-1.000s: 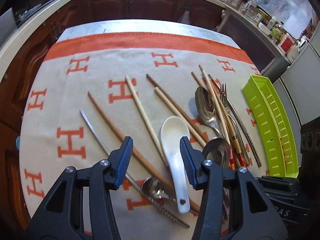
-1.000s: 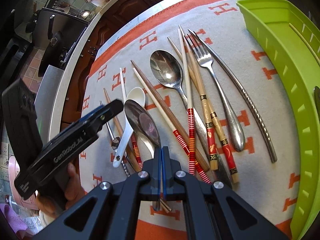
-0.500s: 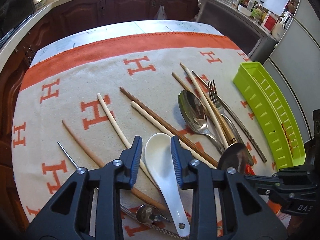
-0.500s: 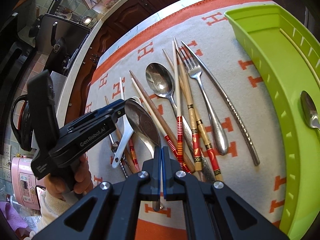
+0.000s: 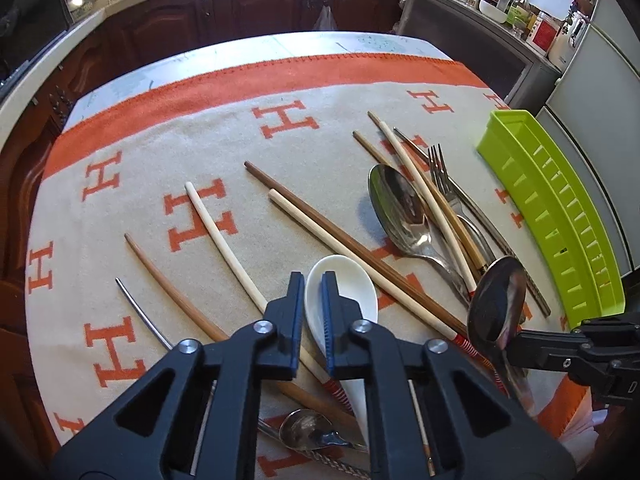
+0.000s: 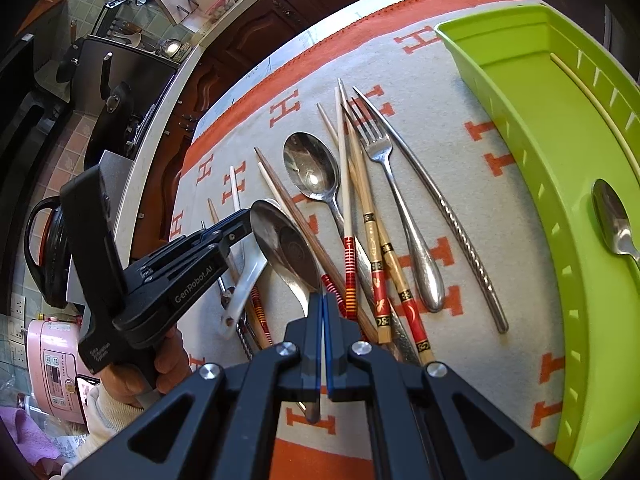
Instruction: Organize utensils
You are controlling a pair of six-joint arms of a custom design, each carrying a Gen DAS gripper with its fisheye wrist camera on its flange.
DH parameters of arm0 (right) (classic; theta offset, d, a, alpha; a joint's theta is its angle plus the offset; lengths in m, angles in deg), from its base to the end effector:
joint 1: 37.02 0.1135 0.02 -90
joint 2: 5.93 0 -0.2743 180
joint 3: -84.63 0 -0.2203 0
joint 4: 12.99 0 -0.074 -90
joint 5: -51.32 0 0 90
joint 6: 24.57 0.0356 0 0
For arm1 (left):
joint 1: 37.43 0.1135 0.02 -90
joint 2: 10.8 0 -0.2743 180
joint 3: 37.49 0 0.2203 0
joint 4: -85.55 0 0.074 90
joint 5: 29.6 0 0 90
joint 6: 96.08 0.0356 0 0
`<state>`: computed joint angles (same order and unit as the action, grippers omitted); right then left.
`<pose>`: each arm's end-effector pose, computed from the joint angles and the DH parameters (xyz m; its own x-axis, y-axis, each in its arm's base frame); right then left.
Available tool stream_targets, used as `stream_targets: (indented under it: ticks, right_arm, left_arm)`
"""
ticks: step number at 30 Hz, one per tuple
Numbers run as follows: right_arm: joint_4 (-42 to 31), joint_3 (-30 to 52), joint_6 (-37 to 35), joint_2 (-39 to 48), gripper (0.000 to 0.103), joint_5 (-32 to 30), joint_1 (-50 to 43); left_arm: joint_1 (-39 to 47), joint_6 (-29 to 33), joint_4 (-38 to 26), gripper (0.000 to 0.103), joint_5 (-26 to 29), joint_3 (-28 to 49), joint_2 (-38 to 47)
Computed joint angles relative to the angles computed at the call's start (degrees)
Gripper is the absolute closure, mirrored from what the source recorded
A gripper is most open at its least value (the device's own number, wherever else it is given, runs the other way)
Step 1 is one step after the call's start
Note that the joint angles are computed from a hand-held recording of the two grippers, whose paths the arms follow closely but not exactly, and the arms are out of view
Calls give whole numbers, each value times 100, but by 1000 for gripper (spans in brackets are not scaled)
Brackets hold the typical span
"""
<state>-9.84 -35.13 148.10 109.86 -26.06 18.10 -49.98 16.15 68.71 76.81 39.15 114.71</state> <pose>0.1953 0.2665 0.0927 -0.7762 0.5790 -0.2495 0.3570 0.7298 0.5831 0.3577 -0.0899 0.0723 -0.7018 0.5280 -0.4782 0.6345 0.7684 -0.0827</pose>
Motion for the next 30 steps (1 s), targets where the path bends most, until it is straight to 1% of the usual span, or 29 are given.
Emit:
stream_targets:
  ticks: [2, 5, 9, 16, 19, 23, 27, 30]
  right_arm:
    - [-2, -39, 19, -48, 103, 29, 11]
    - [-7, -120, 54, -147, 103, 106, 51]
    - [-70, -205, 96, -302, 103, 209, 117]
    - [-250, -326, 220, -628, 103, 466, 248]
    - [-318, -430, 279, -818, 103, 610, 295]
    - [-433, -734, 494, -1223, 103, 930, 430]
    - [-592, -1177, 811, -1740, 103, 1292, 575]
    - [-954, -1474, 1170, -2167, 103, 1642, 773]
  left_arm:
    - [-35, -61, 204, 100, -43, -178, -113]
    - [3, -184, 367, 102, 134, -412, -317]
    - [45, -270, 442, 102, 257, -623, -504]
    - [187, -353, 321, 102, 515, -876, -857]
    - [243, -361, 206, 102, 684, -1001, -1175]
    - [178, -484, -105, 102, 884, -1107, -1713]
    - [-119, -832, -460, 102, 993, -1082, -2168]
    - [-583, -1170, -544, 102, 864, -1112, -2477]
